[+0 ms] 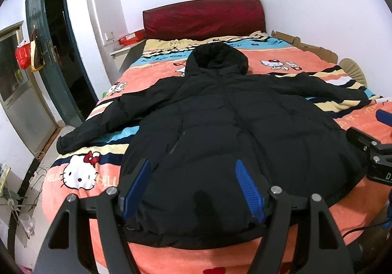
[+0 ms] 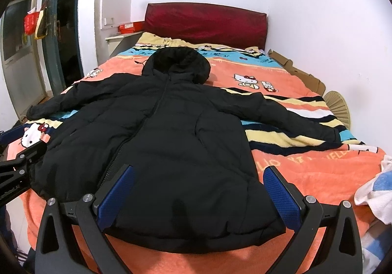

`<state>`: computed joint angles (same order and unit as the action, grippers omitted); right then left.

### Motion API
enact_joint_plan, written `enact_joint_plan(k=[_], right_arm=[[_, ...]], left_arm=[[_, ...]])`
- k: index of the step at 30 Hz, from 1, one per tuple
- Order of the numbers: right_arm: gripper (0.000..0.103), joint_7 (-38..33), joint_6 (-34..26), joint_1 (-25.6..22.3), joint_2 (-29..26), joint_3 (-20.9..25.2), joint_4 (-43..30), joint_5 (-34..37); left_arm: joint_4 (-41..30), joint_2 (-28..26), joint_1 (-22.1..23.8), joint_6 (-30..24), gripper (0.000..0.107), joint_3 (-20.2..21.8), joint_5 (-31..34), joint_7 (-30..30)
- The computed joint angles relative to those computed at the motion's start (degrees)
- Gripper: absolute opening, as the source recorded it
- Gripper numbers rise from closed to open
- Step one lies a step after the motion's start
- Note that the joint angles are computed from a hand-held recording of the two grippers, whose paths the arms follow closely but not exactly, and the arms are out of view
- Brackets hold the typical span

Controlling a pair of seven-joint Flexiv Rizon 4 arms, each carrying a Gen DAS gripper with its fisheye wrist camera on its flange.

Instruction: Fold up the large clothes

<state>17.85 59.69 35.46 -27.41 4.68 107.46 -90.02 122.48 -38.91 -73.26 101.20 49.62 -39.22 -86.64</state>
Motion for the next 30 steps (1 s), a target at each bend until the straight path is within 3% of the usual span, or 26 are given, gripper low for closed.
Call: enact_joint_plan(k=[9,16,21,27,30], right_arm=[[0.103,-1.88,-0.32,0.4,-0.53,-0.24,-0.68,1.67],[0.103,-4.44,-1.04,1.11,-1.11,-0.55,-1.57,4.5],[0.103,-6.68,-1.56,1.75,-1.37,-0.9,-2.4,6.77],[0.103,-9.72,-3.36,3.17,-1.72,-1.35,-4.09,9.15],[0.103,-11.53,-4.1,3.67,-2.09,-1.6,-5.25,10.64]], left_arm=[[0.56,4.77,9.94,3.03,0.07,-10.75,2.49,3.89],[1.04,5.39,13.42,7.33,0.07,-15.48,-0.67,7.07],[1.38,7.79,19.38,7.72,0.07,-21.67,-0.74,9.94],[2.76,10.99,31.41,9.58,0.07,-33.45,2.51,11.19],[3.86,12.48,39.51,10.48,0.07,-40.66,6.76,10.09]])
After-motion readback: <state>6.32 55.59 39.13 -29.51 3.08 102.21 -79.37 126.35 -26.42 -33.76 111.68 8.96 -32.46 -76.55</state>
